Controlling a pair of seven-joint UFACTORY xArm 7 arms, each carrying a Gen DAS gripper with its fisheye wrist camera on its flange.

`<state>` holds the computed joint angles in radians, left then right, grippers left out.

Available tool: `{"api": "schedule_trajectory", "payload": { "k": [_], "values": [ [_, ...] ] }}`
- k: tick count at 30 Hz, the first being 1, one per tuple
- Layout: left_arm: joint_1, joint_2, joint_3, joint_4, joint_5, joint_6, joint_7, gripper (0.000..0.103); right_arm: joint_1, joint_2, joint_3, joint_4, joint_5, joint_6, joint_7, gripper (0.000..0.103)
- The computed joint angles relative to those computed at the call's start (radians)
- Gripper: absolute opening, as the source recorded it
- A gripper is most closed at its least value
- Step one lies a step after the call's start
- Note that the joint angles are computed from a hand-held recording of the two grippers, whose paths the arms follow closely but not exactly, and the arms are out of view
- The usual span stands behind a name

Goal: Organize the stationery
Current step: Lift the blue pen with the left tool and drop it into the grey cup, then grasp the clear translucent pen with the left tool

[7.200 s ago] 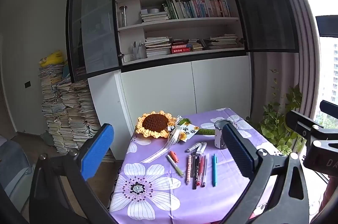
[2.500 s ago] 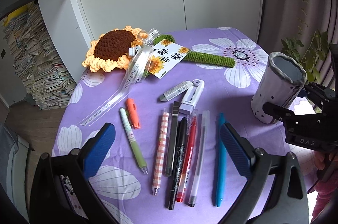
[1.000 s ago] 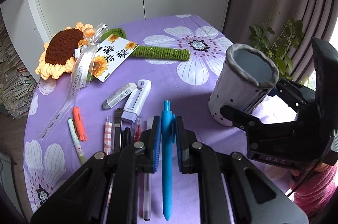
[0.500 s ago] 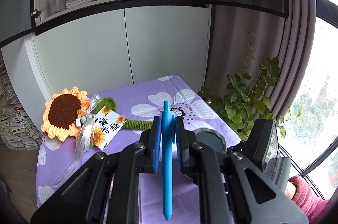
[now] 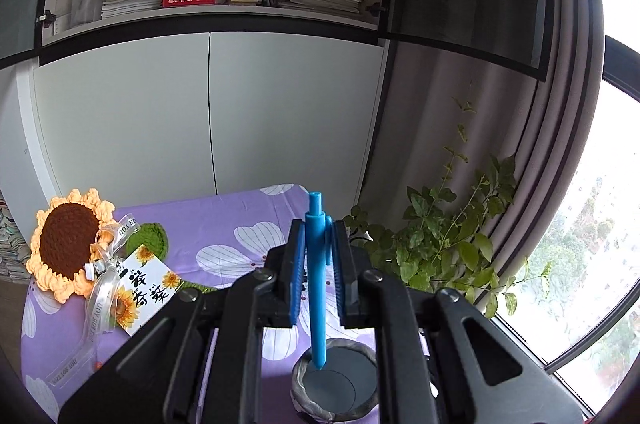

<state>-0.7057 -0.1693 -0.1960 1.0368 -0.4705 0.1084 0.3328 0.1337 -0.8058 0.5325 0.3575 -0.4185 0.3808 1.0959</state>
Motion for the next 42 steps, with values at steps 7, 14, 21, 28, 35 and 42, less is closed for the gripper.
{"api": "schedule_trajectory", "payload": {
  "k": [7, 14, 21, 28, 35, 42],
  "values": [
    [-0.020, -0.046, 0.023, -0.066, -0.033, 0.032, 0.041, 0.011, 0.001, 0.000, -0.001, 0.000, -0.002, 0.000, 0.001, 0.071],
    [-0.044, -0.105, 0.053, -0.147, -0.081, 0.089, 0.096, 0.011, 0.001, 0.001, -0.002, 0.000, -0.003, 0.001, 0.002, 0.071],
    [-0.011, -0.151, 0.050, -0.197, -0.061, 0.136, 0.069, 0.013, 0.005, -0.002, 0.003, 0.001, -0.005, 0.014, 0.005, 0.071],
    [0.114, -0.258, 0.029, -0.299, 0.074, 0.103, -0.084, 0.051, 0.009, -0.003, 0.004, 0.001, -0.007, 0.017, 0.010, 0.071],
    [0.076, -0.239, 0.110, -0.310, 0.070, 0.277, -0.047, 0.023, 0.009, -0.002, 0.003, 0.002, -0.010, 0.018, 0.012, 0.071],
    [0.157, -0.160, 0.003, -0.315, 0.221, 0.289, -0.087, 0.023, 0.019, 0.009, -0.002, 0.009, -0.001, 0.025, 0.012, 0.071]
  ]
}}
